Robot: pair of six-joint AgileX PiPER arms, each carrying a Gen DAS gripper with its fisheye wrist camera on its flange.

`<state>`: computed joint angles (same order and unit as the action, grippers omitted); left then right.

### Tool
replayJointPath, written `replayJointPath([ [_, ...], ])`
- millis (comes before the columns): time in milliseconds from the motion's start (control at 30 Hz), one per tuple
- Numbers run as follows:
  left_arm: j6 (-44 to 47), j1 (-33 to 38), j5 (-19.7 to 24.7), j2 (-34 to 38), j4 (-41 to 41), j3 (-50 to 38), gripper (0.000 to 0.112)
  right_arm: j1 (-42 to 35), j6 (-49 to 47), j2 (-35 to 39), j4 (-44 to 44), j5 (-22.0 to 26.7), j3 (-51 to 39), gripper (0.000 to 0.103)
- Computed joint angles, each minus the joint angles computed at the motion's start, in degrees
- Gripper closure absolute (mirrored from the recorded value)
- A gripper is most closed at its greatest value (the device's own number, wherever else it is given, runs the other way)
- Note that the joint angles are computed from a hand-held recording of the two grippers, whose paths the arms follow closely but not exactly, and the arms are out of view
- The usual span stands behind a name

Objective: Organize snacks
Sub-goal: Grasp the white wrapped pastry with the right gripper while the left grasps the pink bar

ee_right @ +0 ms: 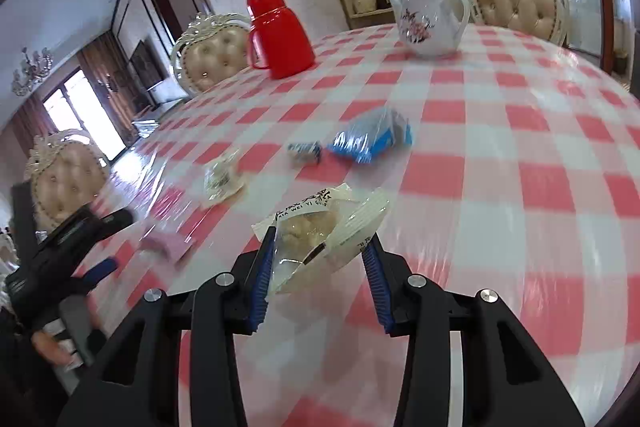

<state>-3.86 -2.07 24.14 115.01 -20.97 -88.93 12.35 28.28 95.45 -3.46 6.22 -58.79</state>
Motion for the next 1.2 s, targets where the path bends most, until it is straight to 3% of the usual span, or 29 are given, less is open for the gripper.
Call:
replayJointPath([
  [133, -3.1, -1.7, 4.3, 3.6, 4.2, -5.2, 0.011, 0.7, -4.2, -1.8, 4.6, -1.5, 1.9, 0.062],
  [233, -8.4, -5.1, 7.1, 5.9, 14.9, -9.5, 0.011, 0.8, -9.9, -2.3, 10.9, -1.8, 2.4, 0.061],
  [433, -7.0, -9.2, 19.6, 11.0, 28.9, -18.9, 0.011, 1.2, 5.4, -3.0, -4.4, -1.8, 2.7, 0.061],
  [567, -5.8, -6.2, 20.1, 8.3, 27.8, -15.4, 0.011, 0.8, 0.2, -3.3, 1.1, -1.9, 2.9, 0.061],
  [700, -0.6, -0.1, 20.1, 7.0, 16.7, -15.0, 0.011, 1.1, -1.3, -3.5, 2.5, -1.9, 3.0, 0.061],
  [800, -1.7, 0.8, 18.2, 6.2, 15.2, -14.0, 0.011, 1.1, -4.1, -3.6, 5.3, -2.1, 3.0, 0.061],
  [933, -2.7, -1.6, 15.1, 6.8, 16.3, -15.3, 0.011, 1.3, 0.1, -3.4, 1.3, -1.6, 2.8, 0.061],
  [1000, -4.3, -3.3, 16.7, 8.7, 19.1, -17.8, 0.011, 1.6, 5.8, -3.1, -4.4, -1.2, 2.5, 0.061],
  [1067, -3.9, -4.4, 18.0, 9.9, 21.1, -18.6, 0.024, 1.7, 6.9, -2.7, -5.5, -0.8, 2.3, 0.061],
  [1100, -4.0, -4.7, 16.1, 9.1, 22.3, -17.1, 0.039, 1.7, 8.2, -2.6, -6.7, -0.7, 2.2, 0.061],
  [1133, -3.1, -4.4, 15.3, 8.7, 21.3, -16.6, 0.067, 1.8, 9.7, -2.6, -8.3, -0.7, 2.2, 0.061],
  [1200, 2.0, -3.2, 15.4, 8.4, 15.7, -16.2, 0.087, 2.1, 15.0, -2.6, -13.7, -0.6, 2.2, 0.061],
])
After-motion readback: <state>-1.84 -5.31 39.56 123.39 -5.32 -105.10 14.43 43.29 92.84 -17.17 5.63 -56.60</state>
